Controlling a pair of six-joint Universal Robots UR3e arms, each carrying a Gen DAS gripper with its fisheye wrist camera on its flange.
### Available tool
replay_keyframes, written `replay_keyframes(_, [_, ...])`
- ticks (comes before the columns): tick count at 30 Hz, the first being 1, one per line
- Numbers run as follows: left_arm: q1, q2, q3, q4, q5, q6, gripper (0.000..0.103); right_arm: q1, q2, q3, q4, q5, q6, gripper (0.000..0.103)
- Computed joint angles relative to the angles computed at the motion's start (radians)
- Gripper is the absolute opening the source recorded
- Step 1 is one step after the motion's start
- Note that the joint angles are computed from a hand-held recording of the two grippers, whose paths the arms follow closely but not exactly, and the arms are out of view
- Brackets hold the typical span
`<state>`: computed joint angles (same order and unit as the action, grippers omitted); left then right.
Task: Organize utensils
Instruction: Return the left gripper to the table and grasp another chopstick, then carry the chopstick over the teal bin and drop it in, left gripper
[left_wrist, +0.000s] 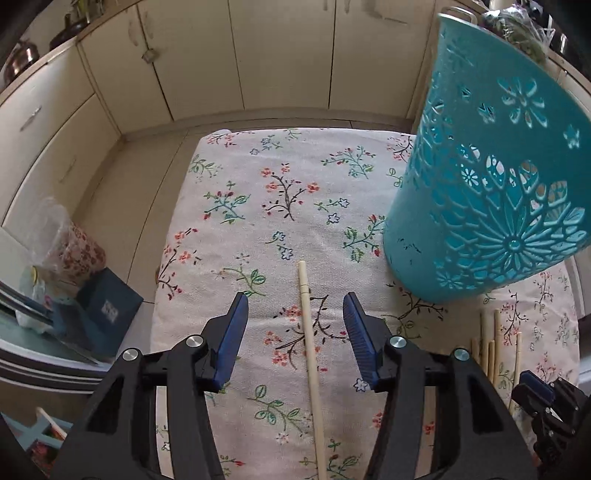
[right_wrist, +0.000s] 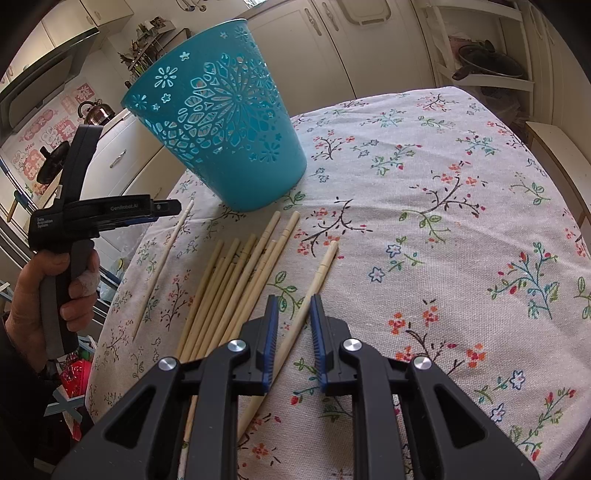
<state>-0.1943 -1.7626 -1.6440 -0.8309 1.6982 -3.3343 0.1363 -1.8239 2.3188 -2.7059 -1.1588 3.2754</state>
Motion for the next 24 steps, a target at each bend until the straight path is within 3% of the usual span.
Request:
replay_keyframes(2, [-0.03,-0.048,0.046,-0.023,0.049,-0.009,0.05,-0.002,-0.001,0.002,0.0,0.002,-0.001,0.018])
replay_keyframes(3, [-0.043,-0.078,0.072,-0.035,0.07,-0.014,0.034,-0.002,0.0,0.003,-0.002,0.003,-0.001,0.018])
replay_keyframes(4, [-0.046,-0.1,0.084,-0.05,0.072,-0.012,0.011,-0.002,-0.001,0.003,-0.003,0.003,-0.001,0.018])
replay_keyframes(5, [-0.045,-0.093,0.063,-0.016,0.061,-0.002,0.006,-0.003,0.0,0.003,-0.002,0.005,-0.001,0.019])
replay_keyframes(9, [-0.008,-0.032,0.019,-0.004,0.007,-0.003,0.005,-0.011,-0.007,0.004,0.006,0.015,-0.006,0.019])
replay_keyframes(12, [0.124,0.143,-0.064,0.077,-0.165,-0.041,0.005,-0.013,-0.009,0.005,0.007,0.017,-0.008,0.019])
replay_keyframes(15, [0.203,0.274,-0.048,0.253,-0.319,-0.067,0.005,-0.012,-0.008,0.003,0.008,0.016,-0.01,0.021])
replay_keyframes(17, [0.19,0.255,0.023,0.386,-0.364,-0.107,0.005,-0.009,-0.006,0.002,0.005,0.014,-0.011,0.023])
replay_keyframes(19, [0.123,0.166,0.154,0.474,-0.33,-0.134,0.005,-0.008,-0.006,0.002,0.005,0.015,-0.01,0.023])
replay_keyframes(24, [-0.093,-0.167,0.521,0.545,-0.046,-0.102,0.005,-0.013,-0.008,0.006,0.004,0.023,-0.01,0.023])
